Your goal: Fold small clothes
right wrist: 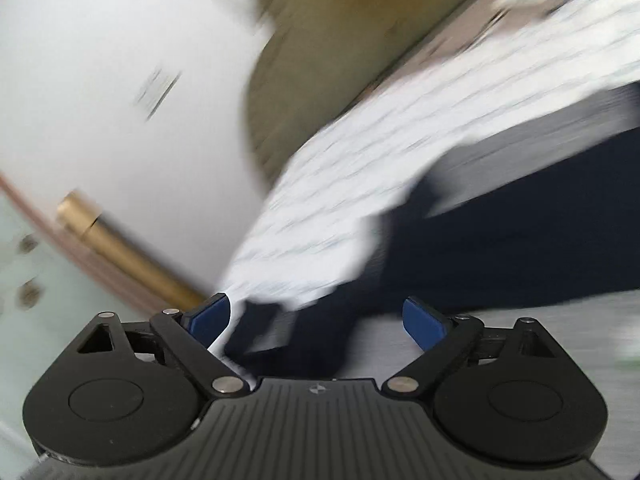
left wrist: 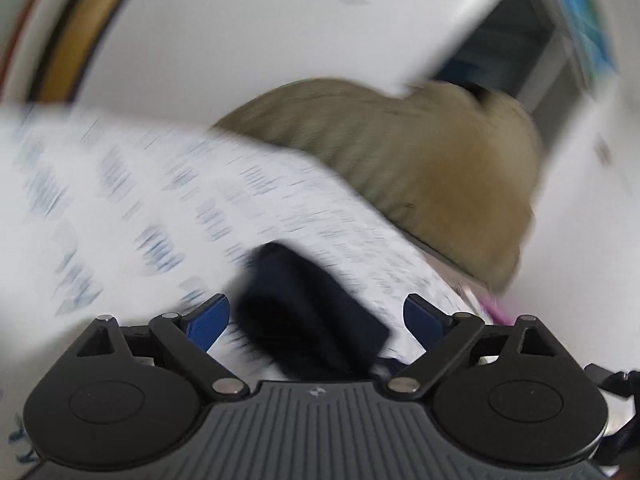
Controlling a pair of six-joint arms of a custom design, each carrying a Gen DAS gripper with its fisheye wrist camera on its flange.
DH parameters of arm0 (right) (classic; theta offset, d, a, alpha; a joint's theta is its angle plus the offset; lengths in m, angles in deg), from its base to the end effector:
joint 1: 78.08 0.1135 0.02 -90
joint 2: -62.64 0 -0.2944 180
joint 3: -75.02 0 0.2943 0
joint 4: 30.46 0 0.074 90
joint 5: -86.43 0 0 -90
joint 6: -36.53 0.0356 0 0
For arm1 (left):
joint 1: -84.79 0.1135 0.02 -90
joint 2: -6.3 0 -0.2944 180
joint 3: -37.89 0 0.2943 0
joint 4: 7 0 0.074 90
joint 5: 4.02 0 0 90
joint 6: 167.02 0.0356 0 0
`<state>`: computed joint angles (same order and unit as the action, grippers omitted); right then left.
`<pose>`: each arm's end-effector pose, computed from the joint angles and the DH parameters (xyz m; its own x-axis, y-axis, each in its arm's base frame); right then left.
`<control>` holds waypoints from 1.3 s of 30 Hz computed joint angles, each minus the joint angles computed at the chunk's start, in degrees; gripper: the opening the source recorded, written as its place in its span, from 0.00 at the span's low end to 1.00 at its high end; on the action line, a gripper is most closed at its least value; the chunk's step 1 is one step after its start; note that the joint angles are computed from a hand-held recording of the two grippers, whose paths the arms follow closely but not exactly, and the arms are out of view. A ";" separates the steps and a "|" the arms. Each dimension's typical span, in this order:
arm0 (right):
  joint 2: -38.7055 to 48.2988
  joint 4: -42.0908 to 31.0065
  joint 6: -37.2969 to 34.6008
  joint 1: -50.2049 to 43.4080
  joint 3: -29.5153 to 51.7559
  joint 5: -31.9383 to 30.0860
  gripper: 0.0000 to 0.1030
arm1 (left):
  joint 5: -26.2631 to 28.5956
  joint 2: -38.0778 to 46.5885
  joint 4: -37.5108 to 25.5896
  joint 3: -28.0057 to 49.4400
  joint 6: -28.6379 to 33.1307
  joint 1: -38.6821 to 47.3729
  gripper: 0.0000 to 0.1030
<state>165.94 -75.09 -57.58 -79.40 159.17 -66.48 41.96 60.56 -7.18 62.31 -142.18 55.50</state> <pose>0.4062 0.0223 0.2225 -0.8671 -0.0127 -0.4979 -0.4460 0.4646 0.7650 0.1774 -0.0712 0.1562 -0.0263 -0.7335 -0.6792 -0.4686 0.6092 -0.6397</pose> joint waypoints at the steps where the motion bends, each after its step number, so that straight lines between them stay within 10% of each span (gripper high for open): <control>1: 2.20 -2.71 0.26 3.42 2.67 0.09 0.88 | 3.18 -0.66 2.60 -2.14 -1.39 2.40 0.91; 12: 11.55 8.84 22.60 20.04 7.87 5.54 0.59 | 3.66 -2.00 6.80 -3.91 0.78 3.11 0.94; 15: 11.72 6.71 20.03 21.63 9.54 10.81 0.11 | 3.26 -1.21 7.74 -4.21 0.57 2.50 0.95; 21: 10.11 15.68 23.22 19.78 6.23 20.92 0.16 | 3.52 -0.77 8.56 -4.45 0.64 2.69 0.95; 29: 11.05 1.49 14.18 17.17 8.61 11.05 0.60 | 3.62 -0.93 8.24 -4.38 0.72 2.76 0.96; 36: 14.23 -0.50 17.35 20.90 12.45 10.40 0.58 | 3.86 -0.83 8.59 -4.50 0.87 2.98 0.96; 39: 13.86 1.16 17.14 21.64 11.49 11.32 0.26 | 3.90 -0.87 8.79 -4.61 0.86 3.01 0.96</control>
